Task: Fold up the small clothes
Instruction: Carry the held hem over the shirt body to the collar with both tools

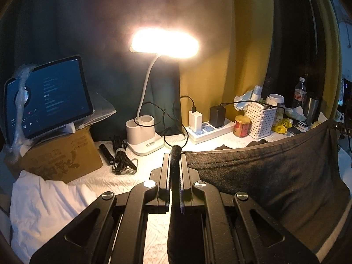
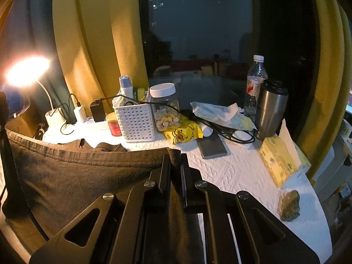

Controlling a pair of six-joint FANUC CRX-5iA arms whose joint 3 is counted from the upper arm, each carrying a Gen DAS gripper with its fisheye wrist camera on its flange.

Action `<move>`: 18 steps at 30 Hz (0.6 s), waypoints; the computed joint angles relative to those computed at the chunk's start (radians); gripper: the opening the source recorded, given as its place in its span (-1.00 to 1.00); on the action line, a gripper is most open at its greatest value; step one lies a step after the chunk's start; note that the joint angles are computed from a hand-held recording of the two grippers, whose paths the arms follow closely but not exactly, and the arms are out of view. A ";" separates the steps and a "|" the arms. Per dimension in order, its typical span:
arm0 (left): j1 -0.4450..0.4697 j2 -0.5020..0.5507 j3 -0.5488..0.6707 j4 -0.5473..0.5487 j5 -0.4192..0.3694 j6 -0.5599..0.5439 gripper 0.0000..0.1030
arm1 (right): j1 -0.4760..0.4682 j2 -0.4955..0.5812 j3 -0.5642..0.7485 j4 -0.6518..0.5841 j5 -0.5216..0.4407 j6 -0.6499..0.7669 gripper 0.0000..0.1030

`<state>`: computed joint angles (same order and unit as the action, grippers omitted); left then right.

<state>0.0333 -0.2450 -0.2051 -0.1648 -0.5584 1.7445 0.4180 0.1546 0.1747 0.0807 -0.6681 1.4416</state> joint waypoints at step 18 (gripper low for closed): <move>0.048 0.167 0.112 0.088 0.068 -0.161 -0.91 | -0.019 0.177 0.212 -0.002 -0.012 0.069 -0.83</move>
<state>0.0816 -0.0776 -0.0929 -0.0768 -0.4907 1.5837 0.3993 0.3313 0.3871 0.0786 -0.6801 1.5110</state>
